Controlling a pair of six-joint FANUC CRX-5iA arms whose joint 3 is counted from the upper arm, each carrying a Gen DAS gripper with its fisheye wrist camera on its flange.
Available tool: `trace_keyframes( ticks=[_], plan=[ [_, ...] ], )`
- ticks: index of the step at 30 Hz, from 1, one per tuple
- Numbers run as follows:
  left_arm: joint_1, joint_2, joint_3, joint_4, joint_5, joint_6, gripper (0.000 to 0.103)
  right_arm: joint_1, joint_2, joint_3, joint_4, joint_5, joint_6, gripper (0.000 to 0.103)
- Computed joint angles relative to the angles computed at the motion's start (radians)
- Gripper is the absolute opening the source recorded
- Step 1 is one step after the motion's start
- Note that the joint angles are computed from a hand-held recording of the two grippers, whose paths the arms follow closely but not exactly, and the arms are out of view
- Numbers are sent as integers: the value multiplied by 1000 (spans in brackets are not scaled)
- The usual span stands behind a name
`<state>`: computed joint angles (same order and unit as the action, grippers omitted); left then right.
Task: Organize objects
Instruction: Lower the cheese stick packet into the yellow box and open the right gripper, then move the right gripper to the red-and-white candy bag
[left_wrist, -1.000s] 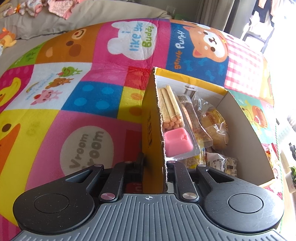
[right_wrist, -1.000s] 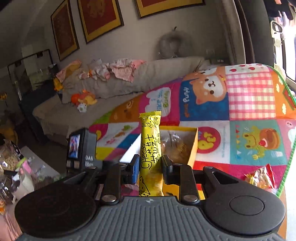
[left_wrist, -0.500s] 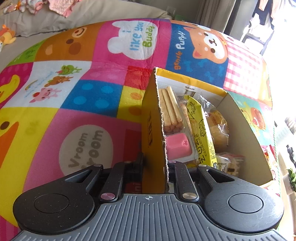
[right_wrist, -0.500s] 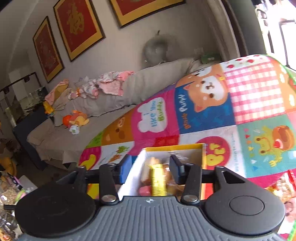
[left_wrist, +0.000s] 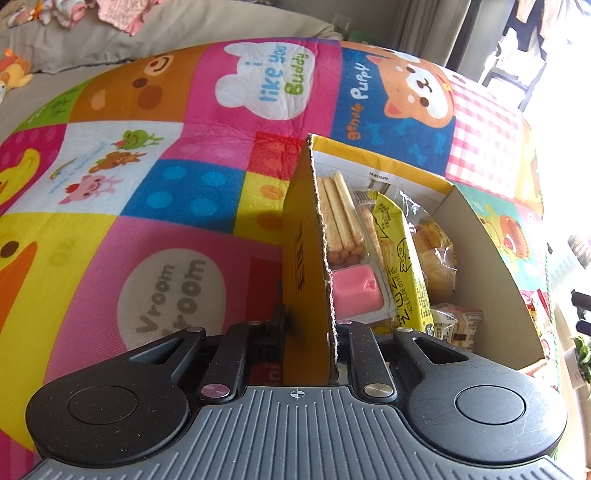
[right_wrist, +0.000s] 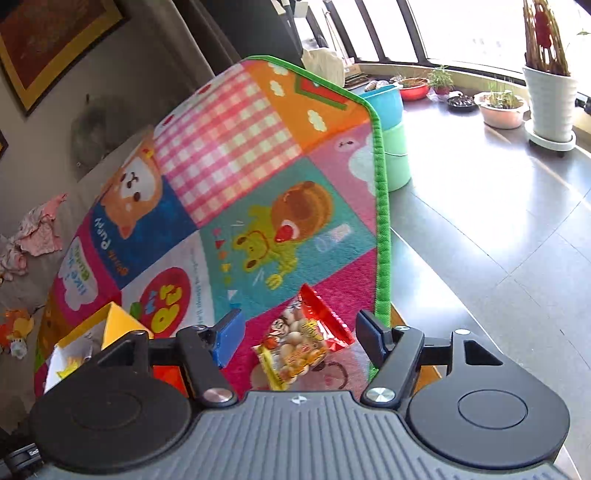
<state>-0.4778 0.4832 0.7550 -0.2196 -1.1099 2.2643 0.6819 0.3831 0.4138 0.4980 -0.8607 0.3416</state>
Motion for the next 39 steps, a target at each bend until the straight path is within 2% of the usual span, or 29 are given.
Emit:
trace_keyframes(
  ticks=[5, 10, 12, 16, 18, 22, 23, 27, 29, 32, 34, 39],
  plan=[
    [1, 1, 3, 2, -4, -6, 17, -16, 92, 75, 0, -50, 80, 69],
    [-2, 5, 11, -4, -13, -5, 16, -21, 154, 128, 16, -42, 147, 58],
    [-3, 10, 20, -7, -19, -1, 16, -23, 166, 177, -64, -40, 253, 49],
    [-4, 13, 24, -8, -22, 2, 16, -16, 151, 236, -304, -35, 528, 49],
    [-4, 13, 24, -8, -22, 2, 16, 3, 136, 233, -369, -44, 634, 49],
    [-4, 12, 23, -7, -21, 1, 16, 66, 53, 136, -412, -35, 814, 49],
    [-4, 12, 21, -7, -20, 2, 16, 84, 31, 104, -399, -28, 847, 50],
    [-4, 12, 21, -8, -18, 7, 16, 154, -49, -41, -220, 33, 838, 69],
    [-5, 12, 20, -9, -17, 9, 16, 161, -64, -72, -161, 55, 804, 70],
    [-5, 13, 22, -9, -19, 6, 16, 141, -52, -47, -169, 70, 782, 81],
    [-4, 11, 20, -8, -19, 4, 16, 132, -23, -20, -144, 70, 773, 82],
    [-4, 10, 19, -6, -18, 2, 16, 109, 107, 158, -195, -18, 891, 83]
  ],
)
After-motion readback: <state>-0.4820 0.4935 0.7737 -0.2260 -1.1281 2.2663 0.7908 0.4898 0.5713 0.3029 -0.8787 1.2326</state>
